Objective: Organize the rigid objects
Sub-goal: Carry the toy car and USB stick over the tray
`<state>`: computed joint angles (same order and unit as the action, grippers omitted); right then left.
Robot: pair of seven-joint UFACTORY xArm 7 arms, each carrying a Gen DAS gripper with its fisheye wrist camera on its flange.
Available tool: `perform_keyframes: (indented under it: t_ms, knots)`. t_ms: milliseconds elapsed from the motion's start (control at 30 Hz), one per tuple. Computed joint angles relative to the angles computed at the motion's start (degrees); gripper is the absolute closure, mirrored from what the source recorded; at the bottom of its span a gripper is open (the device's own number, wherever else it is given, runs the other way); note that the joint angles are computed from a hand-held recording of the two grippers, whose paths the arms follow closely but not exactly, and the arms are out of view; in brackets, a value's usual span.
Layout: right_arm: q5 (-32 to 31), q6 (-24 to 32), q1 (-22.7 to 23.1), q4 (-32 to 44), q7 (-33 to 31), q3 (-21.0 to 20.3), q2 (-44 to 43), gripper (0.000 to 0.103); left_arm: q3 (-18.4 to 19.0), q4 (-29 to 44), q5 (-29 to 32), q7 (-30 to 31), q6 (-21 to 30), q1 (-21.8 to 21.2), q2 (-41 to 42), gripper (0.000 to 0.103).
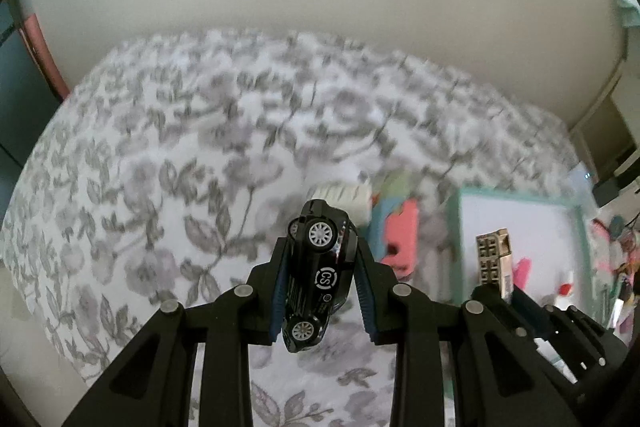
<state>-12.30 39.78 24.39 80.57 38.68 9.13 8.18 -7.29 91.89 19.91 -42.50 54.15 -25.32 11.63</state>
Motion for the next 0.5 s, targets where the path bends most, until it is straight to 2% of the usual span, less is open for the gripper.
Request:
perform_keyframes:
  t_ms: [167,300,500]
  knots:
    - [-3.40,-1.65,-1.43,-2.78,4.60,-0.87,-5.30,0.087,-0.50,1.75,1.94,-0.75,-2.87,-1.28,-0.16,0.071]
    - [-7.59,0.25,-3.23,-3.89,8.53,-0.67,-8.28,0.086,-1.02,5.70,3.64,-1.17,-2.57,-3.64,2.24,0.071]
    - [-10.00,2.61,-6.71,-6.82,12.43,-0.40,-11.67,0.086,-1.20,13.93,1.67,2.29,-1.15,-7.74,8.33,0.071]
